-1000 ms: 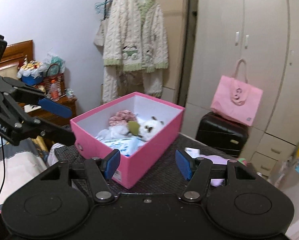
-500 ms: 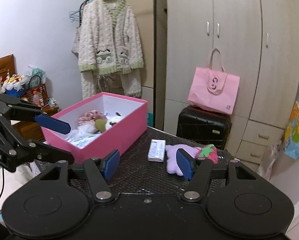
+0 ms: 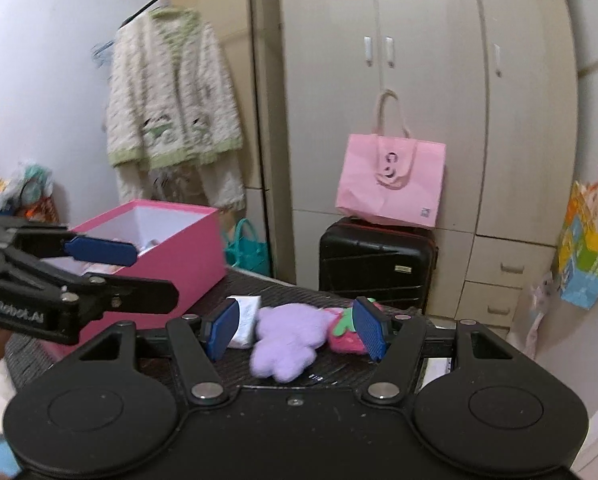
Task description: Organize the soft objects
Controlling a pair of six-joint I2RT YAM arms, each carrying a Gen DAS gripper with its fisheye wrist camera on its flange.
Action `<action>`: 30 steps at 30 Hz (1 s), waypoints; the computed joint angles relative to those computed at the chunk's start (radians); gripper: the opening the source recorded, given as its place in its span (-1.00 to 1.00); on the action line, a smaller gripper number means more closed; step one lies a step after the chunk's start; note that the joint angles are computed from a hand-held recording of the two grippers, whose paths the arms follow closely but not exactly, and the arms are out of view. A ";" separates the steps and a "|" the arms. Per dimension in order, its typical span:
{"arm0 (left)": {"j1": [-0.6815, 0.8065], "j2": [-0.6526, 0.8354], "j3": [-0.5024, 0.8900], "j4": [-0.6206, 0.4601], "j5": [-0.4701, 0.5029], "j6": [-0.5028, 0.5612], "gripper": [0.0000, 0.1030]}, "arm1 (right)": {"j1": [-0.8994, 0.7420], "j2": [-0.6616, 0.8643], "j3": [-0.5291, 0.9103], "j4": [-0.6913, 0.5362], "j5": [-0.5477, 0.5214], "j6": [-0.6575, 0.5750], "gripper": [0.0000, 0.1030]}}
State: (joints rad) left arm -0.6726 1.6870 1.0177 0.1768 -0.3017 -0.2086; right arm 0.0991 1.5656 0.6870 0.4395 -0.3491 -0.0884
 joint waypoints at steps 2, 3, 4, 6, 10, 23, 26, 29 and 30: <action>0.002 0.058 0.049 -0.003 -0.015 -0.015 0.46 | -0.020 0.078 0.034 0.047 -0.001 0.014 0.32; 0.001 0.091 0.079 -0.010 -0.028 -0.027 0.46 | -0.027 0.121 0.056 0.066 0.000 0.023 0.32; 0.001 0.125 0.111 -0.020 -0.043 -0.034 0.45 | -0.033 0.156 0.078 0.073 -0.002 0.030 0.32; 0.001 0.185 0.172 -0.054 -0.075 -0.053 0.44 | -0.047 0.232 0.141 0.062 -0.020 0.041 0.32; 0.014 0.300 0.290 -0.122 -0.105 -0.112 0.33 | -0.056 0.348 0.247 0.020 -0.036 0.026 0.31; 0.054 0.425 0.395 -0.141 -0.046 -0.160 0.26 | -0.056 0.458 0.334 0.030 -0.026 -0.008 0.31; 0.048 0.443 0.412 -0.139 -0.024 -0.138 0.26 | -0.074 0.493 0.379 0.005 -0.048 0.024 0.31; 0.041 0.468 0.429 -0.134 -0.019 -0.120 0.26 | -0.106 0.525 0.422 -0.033 -0.106 0.065 0.31; 0.040 0.476 0.433 -0.130 -0.013 -0.118 0.26 | -0.110 0.535 0.436 -0.050 -0.123 0.064 0.30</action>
